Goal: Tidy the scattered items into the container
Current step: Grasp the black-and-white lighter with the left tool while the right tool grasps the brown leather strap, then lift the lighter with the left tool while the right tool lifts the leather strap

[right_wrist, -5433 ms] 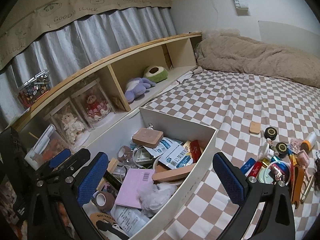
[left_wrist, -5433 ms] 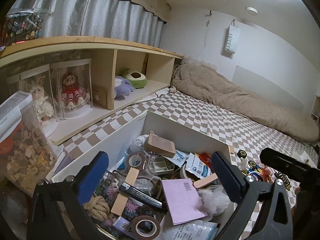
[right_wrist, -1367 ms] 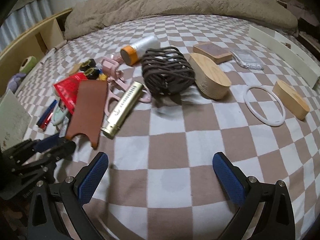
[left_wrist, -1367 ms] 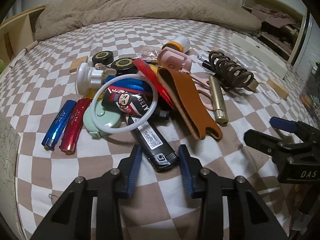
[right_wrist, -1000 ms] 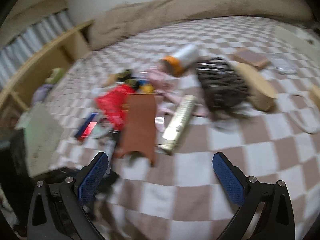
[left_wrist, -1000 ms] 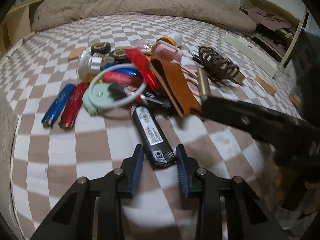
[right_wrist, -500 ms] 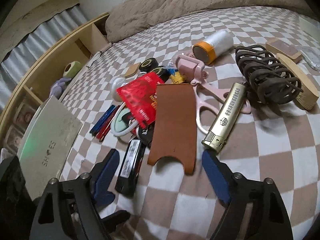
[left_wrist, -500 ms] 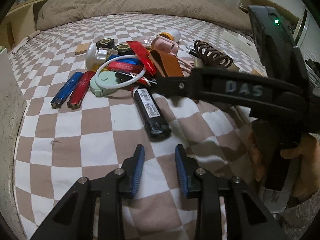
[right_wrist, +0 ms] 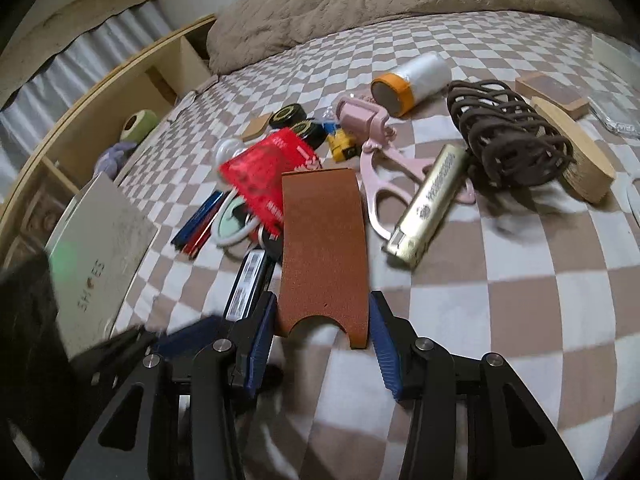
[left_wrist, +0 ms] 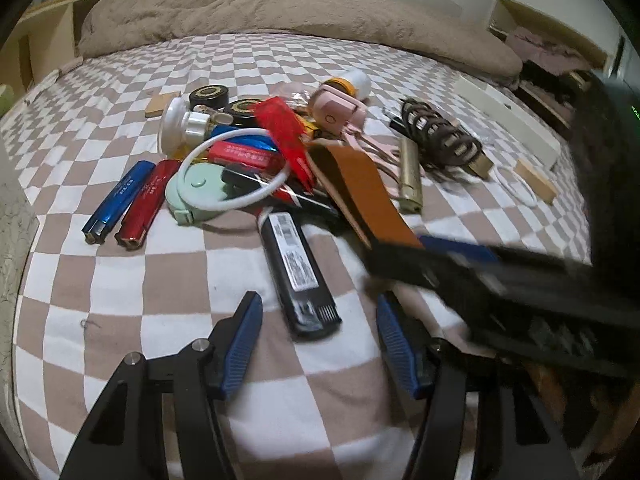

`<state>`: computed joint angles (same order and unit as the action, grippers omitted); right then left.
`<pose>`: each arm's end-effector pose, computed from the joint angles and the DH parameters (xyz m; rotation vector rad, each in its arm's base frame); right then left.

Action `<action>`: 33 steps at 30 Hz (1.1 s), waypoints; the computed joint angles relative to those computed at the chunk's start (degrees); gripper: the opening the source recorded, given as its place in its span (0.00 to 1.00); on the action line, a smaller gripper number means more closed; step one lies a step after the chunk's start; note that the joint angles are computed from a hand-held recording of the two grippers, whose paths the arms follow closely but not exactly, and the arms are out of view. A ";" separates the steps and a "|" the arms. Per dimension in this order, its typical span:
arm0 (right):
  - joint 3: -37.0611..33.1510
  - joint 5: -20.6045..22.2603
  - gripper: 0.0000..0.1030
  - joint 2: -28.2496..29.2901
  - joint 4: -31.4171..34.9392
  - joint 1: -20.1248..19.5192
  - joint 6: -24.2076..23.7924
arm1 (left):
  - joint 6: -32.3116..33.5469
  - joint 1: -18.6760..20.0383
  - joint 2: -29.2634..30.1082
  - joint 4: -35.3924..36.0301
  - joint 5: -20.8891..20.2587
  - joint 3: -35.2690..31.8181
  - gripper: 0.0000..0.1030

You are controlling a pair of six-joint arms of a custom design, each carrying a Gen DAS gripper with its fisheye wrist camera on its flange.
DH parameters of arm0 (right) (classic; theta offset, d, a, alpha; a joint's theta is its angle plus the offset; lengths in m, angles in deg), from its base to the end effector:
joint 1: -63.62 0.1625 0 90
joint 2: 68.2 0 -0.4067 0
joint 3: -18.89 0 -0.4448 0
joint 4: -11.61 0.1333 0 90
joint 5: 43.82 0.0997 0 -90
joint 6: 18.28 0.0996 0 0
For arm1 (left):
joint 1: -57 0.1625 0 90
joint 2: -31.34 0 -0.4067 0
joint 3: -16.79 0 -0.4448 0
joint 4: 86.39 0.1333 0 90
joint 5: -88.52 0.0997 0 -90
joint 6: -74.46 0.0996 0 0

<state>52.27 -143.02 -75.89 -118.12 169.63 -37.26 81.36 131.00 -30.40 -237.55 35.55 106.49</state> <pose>0.3678 -0.8562 -0.0471 0.8602 -2.8264 0.3575 -0.0106 -0.7381 0.3002 0.2450 2.4340 -0.7881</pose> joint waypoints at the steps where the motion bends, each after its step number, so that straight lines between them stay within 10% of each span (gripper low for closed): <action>1: 1.53 0.18 0.46 -1.02 -0.26 -0.08 0.14 | -0.03 0.19 0.19 0.30 -0.38 -0.43 0.57; 9: 11.61 0.91 0.46 -8.14 -3.73 -0.85 2.12 | -1.23 0.95 -0.46 0.12 -0.92 -0.51 0.27; 33: 31.66 -6.50 0.46 -19.46 -12.58 -0.18 -2.15 | -0.85 -2.26 -10.33 4.32 1.01 11.70 0.26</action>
<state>83.93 -149.52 -95.35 -130.70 169.45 -39.41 80.51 128.74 -40.74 -233.22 36.57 118.19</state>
